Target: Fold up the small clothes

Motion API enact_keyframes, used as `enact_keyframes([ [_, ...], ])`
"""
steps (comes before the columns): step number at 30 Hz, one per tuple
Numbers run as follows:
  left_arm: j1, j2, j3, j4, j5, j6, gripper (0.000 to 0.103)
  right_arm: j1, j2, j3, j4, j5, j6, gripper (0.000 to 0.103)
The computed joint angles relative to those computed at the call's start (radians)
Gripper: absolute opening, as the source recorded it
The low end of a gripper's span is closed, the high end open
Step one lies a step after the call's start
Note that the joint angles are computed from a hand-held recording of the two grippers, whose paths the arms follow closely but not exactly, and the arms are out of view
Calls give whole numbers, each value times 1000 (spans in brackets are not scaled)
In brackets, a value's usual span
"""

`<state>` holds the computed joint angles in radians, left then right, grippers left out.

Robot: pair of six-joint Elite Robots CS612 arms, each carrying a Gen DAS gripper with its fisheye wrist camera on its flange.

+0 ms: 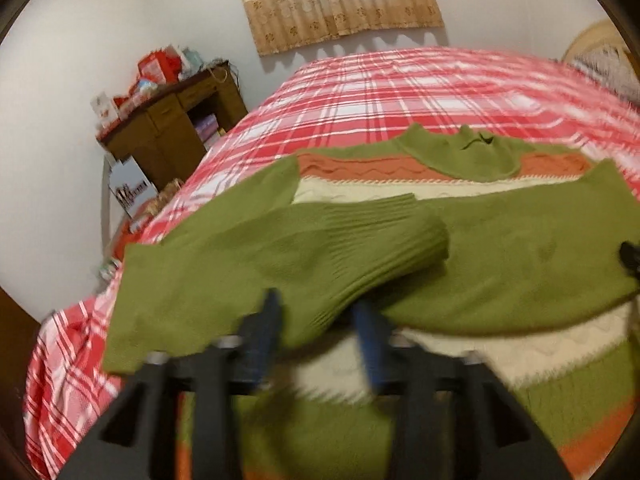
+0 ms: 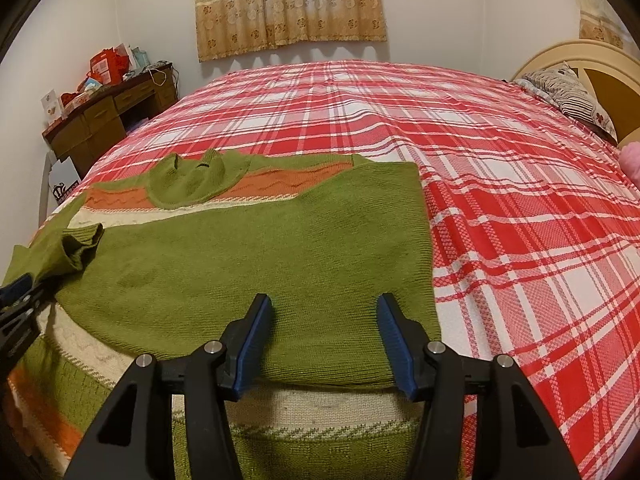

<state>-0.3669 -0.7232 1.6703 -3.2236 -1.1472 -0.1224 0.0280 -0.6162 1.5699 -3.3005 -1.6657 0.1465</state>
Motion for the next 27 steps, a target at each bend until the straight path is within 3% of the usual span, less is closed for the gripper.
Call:
enact_keyframes([
  [2, 20, -19, 32, -27, -36, -45, 90, 1, -2, -3, 15, -2, -1, 56],
  [3, 28, -25, 48, -43, -35, -73, 93, 2, -4, -2, 19, -3, -1, 56],
  [5, 41, -31, 75, -87, -11, -100, 93, 6, -14, 4, 11, -9, 17, 56],
  [6, 43, -29, 81, -105, 10, -100, 93, 7, -22, 16, -21, 21, 48, 56],
  [8, 45, -15, 85, -128, 80, -120, 93, 6, -28, 32, -98, 120, 100, 56],
  [10, 63, -9, 77, -82, 59, -200, 93, 15, -26, 17, -116, 221, 108, 58],
  [12, 81, -2, 69, -66, 1, -269, 95, 29, -14, -33, -50, 317, 88, 58],
  [14, 83, 5, 73, -103, -12, -305, 97, 41, 14, -101, 28, 402, 99, 58],
  [17, 84, 10, 75, -105, -12, -337, 103, 61, 60, -201, 130, 450, 106, 58],
  [20, 100, 12, 77, -121, -70, -365, 103, 79, 104, -293, 249, 490, 91, 58],
  [22, 102, 11, 80, -127, -68, -357, 103, 98, 122, -324, 282, 455, 47, 58],
  [23, 100, 11, 80, -125, -62, -354, 103, 110, 125, -330, 272, 408, 15, 55],
  [25, 102, 11, 81, -129, -66, -354, 103, 126, 125, -340, 291, 358, -58, 21],
  [27, 102, 12, 79, -132, -66, -354, 103, 129, 118, -335, 285, 352, -72, 13],
])
